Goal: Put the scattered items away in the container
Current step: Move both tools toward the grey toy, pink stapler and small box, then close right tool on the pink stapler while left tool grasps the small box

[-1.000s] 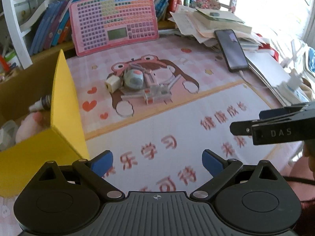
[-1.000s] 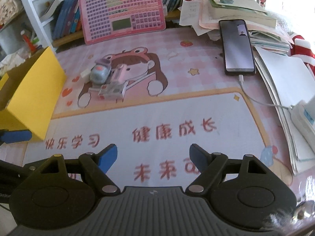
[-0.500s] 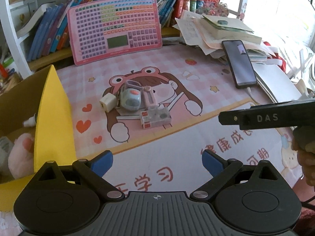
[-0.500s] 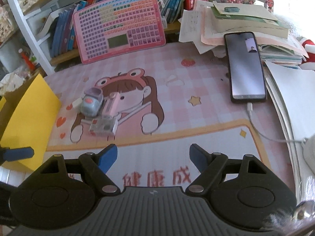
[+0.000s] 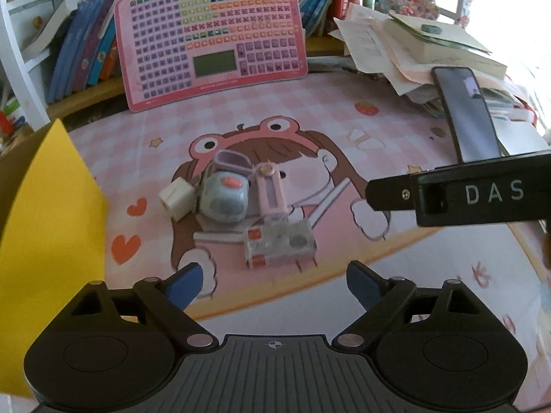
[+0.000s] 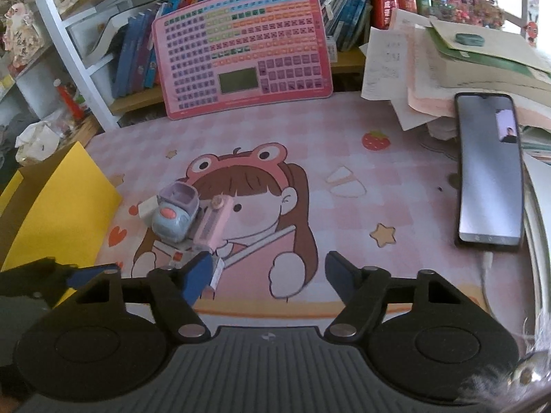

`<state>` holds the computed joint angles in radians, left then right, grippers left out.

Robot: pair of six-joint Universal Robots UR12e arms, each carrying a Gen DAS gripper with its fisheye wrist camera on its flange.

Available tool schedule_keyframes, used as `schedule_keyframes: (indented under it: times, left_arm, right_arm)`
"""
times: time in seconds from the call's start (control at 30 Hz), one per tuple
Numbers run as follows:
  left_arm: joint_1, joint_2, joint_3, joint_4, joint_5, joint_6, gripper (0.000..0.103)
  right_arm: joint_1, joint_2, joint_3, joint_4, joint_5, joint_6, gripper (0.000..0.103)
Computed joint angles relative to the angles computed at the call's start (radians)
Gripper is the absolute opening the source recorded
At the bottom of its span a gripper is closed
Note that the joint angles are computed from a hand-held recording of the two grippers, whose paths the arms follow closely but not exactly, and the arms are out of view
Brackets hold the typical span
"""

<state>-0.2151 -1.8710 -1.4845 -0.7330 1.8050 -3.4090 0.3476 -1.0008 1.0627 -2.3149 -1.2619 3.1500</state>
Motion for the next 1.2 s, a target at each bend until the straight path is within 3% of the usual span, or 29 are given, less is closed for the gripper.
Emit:
schedule_keyframes:
  times: [0.23,0.4,0.53,0.7,0.77,0.83,1.2]
  left_arm:
    - [-0.003,-0.038,0.036,-0.029,0.026,-0.033,0.086]
    - [0.002,-0.053,0.049,-0.036,0.024,-0.058,0.084]
    - [0.004,-0.062,0.056,-0.048,0.03,-0.068,0.074]
    - [0.007,-0.063,0.053,-0.039,0.024,-0.076,0.073]
    - [0.009,-0.061,0.048,-0.029,0.018,-0.065,0.068]
    - [0.011,-0.057,0.043,-0.024,0.018,-0.056,0.055]
    - [0.035,0.017,-0.019,-0.058,-0.029,-0.094,0.053]
  right_arm:
    - [-0.005,0.028,-0.039,0.042,0.022,-0.01,0.062]
    - [-0.006,0.048,-0.068,0.066,0.038,-0.022,0.061]
    - [-0.003,0.07,-0.104,0.099,0.056,-0.045,0.059]
    - [0.006,0.095,-0.138,0.103,0.064,-0.055,0.057]
    - [0.007,0.105,-0.151,0.116,0.076,-0.048,0.056]
    - [0.009,0.116,-0.169,0.139,0.088,-0.055,0.053]
    - [0.029,0.178,-0.257,0.211,0.104,-0.059,0.038]
